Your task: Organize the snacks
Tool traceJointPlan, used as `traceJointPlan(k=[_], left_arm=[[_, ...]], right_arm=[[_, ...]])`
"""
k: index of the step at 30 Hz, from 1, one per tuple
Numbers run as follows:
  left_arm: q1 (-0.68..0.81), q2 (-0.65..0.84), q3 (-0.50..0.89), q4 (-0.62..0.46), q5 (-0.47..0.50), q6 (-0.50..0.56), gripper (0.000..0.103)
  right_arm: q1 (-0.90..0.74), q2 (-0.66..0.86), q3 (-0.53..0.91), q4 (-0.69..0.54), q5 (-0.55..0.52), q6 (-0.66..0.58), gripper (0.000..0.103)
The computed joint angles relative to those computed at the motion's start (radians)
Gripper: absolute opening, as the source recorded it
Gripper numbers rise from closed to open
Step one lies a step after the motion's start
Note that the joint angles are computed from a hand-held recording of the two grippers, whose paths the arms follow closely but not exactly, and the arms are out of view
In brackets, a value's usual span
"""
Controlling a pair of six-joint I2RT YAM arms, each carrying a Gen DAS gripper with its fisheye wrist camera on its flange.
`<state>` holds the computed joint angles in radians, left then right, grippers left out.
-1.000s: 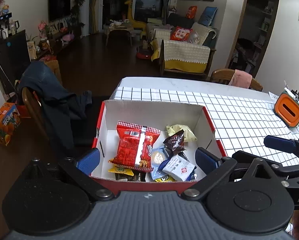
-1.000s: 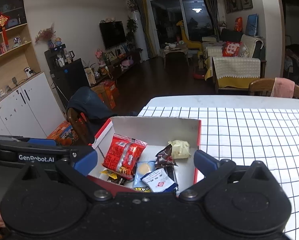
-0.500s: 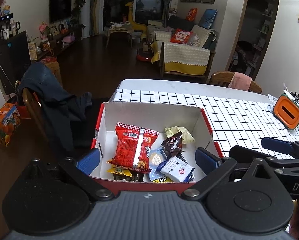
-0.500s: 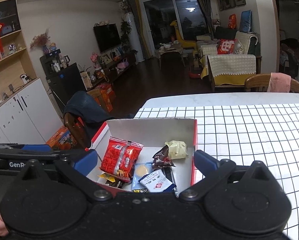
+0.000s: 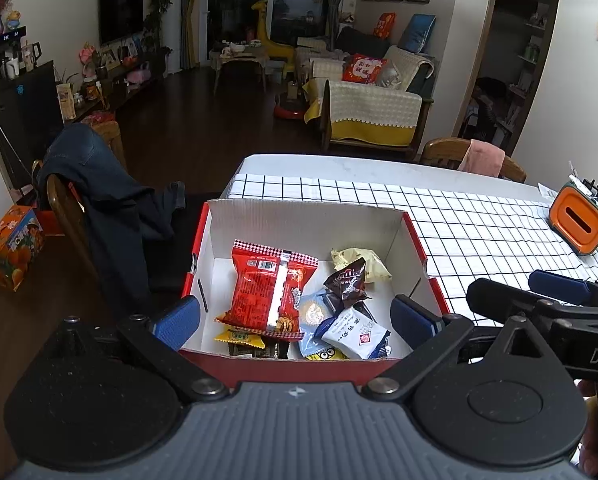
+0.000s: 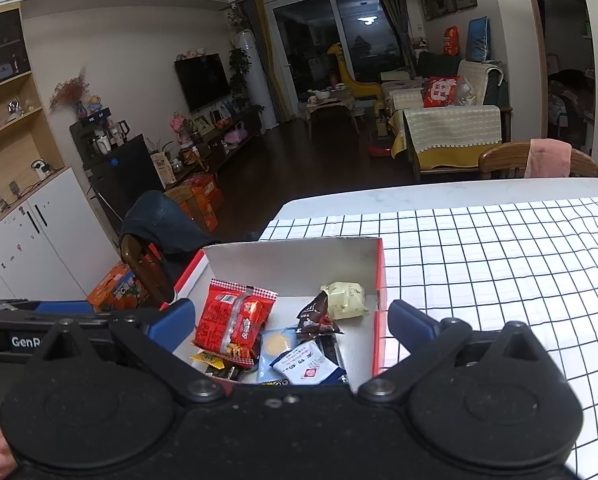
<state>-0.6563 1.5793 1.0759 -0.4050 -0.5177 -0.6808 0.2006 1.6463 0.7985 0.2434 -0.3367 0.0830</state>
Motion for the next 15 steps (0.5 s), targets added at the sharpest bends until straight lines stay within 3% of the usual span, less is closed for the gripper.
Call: traceJointPlan(k=[15], left_arm=[[-0.008,0.018,0.016,-0.023,0.003,-0.009,0.102]], right_arm=[[-0.006,0.006,0.000,0.007,-0.002,0.013,0.103]])
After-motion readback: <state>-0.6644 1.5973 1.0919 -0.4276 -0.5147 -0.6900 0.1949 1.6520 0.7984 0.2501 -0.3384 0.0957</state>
